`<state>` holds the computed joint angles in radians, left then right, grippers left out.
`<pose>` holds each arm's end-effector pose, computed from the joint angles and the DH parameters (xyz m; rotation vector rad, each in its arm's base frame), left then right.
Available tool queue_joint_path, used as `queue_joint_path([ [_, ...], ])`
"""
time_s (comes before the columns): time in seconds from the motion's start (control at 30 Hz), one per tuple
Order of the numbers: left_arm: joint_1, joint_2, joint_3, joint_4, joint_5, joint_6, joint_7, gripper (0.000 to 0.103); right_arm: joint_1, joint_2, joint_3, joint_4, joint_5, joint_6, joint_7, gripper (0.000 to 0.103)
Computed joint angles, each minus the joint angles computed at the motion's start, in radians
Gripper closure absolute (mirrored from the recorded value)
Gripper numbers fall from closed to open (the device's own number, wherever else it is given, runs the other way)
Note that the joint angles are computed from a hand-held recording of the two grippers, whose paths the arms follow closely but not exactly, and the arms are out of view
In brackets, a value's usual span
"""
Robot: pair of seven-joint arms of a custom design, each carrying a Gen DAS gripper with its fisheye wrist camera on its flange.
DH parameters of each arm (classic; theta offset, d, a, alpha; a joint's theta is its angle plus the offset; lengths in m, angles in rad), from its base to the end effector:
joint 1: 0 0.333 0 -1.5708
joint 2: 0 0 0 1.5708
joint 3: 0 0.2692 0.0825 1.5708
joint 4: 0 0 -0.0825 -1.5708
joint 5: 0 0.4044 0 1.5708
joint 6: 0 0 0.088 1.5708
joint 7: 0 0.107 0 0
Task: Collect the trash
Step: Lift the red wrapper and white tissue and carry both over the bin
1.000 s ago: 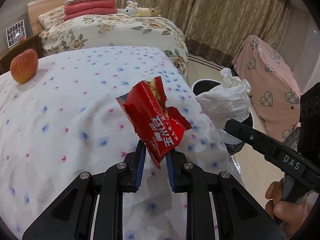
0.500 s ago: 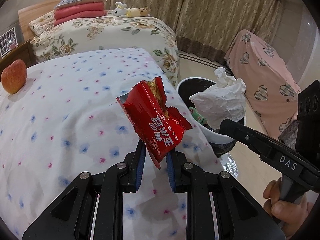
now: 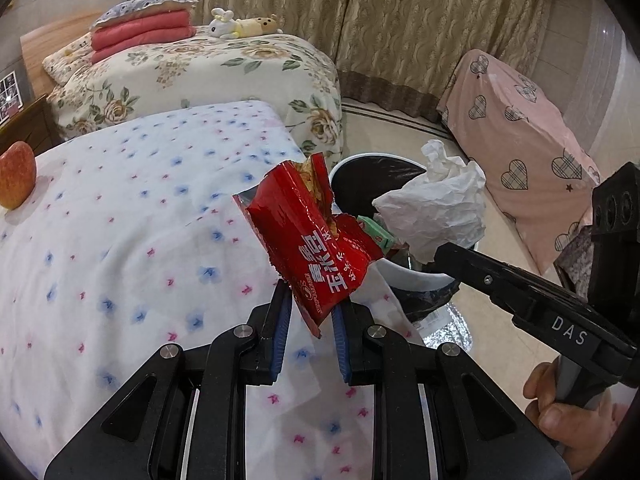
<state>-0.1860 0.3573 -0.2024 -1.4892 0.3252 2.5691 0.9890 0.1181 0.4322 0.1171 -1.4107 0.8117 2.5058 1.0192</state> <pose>0.6709 -0.2571 0.5075 -1.8610 1.8129 -0.8634 0.7180 0.1510 0.4828 -1.7376 1.3475 -0.0927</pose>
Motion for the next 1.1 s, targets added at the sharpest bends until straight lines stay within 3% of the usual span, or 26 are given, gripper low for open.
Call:
queue_joint_path([
  [1.1,-0.047,0.175,-0.001,0.256,-0.009,-0.086,0.094,0.084,-0.021,-0.022,-0.025,-0.036,-0.01,0.026,0.044,0.082],
])
